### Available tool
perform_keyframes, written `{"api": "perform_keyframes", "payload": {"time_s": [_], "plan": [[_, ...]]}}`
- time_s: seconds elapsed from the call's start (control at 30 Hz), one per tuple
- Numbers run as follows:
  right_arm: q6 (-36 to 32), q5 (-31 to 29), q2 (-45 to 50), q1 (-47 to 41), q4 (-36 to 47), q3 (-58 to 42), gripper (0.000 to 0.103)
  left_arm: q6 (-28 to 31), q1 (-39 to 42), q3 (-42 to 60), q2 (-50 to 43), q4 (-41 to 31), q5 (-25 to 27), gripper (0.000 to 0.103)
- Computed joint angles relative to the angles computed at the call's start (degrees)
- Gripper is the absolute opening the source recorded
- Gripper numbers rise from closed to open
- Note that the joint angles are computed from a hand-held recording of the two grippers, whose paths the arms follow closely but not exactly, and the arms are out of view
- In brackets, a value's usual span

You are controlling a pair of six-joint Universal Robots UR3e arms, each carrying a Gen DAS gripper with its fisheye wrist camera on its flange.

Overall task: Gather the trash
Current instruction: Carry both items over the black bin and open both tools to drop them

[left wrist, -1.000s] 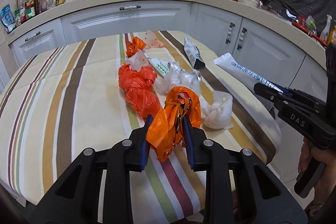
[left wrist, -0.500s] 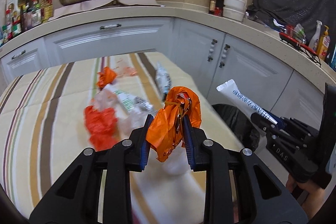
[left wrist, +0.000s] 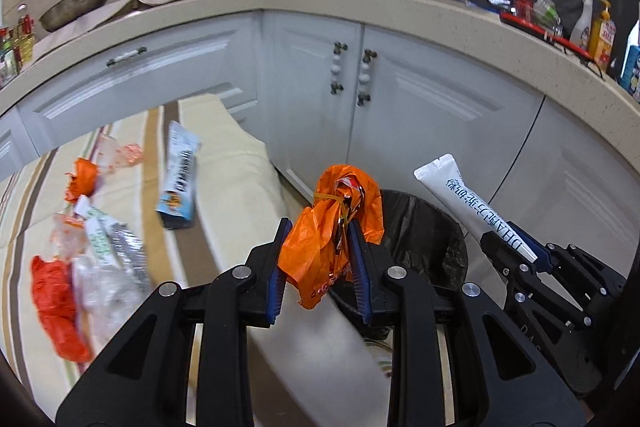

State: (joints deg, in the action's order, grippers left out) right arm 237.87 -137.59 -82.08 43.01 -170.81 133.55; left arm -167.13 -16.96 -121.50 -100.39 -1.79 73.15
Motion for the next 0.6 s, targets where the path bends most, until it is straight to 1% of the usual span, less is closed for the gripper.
{"api": "perform_keyframes", "payload": {"time_s": [0.23,0.4,0.43,0.47,0.57,0.6], "plan": [[-2.6,4.71,1.28,-6.08,-11.89,8.34,0.019,-3.68,-9.05,11.28,-10.73,-3.12,7.32,0.028],[-7.48,8.76,4.76,-12.18,-22.91,12.62,0.02,-5.35,-12.71,18.8,-17.71,-4.34,11.16,0.03],[-8.53,9.45,6.03,-13.36,-25.11,13.07,0.024,-5.9,-13.53,21.1,-19.68,-4.86,12.37,0.034],[-9.13,9.73,7.14,-14.23,-26.3,12.96,0.031,-6.56,-13.8,23.14,-20.92,-6.88,12.16,0.034],[-10.42,11.62,9.7,-17.55,-30.38,14.35,0.032,-7.59,-14.78,28.67,-24.1,-12.19,12.55,0.043],[-10.58,12.11,10.17,-18.29,-31.65,14.89,0.032,-7.79,-14.87,29.31,-24.39,-12.5,12.45,0.049]]}}
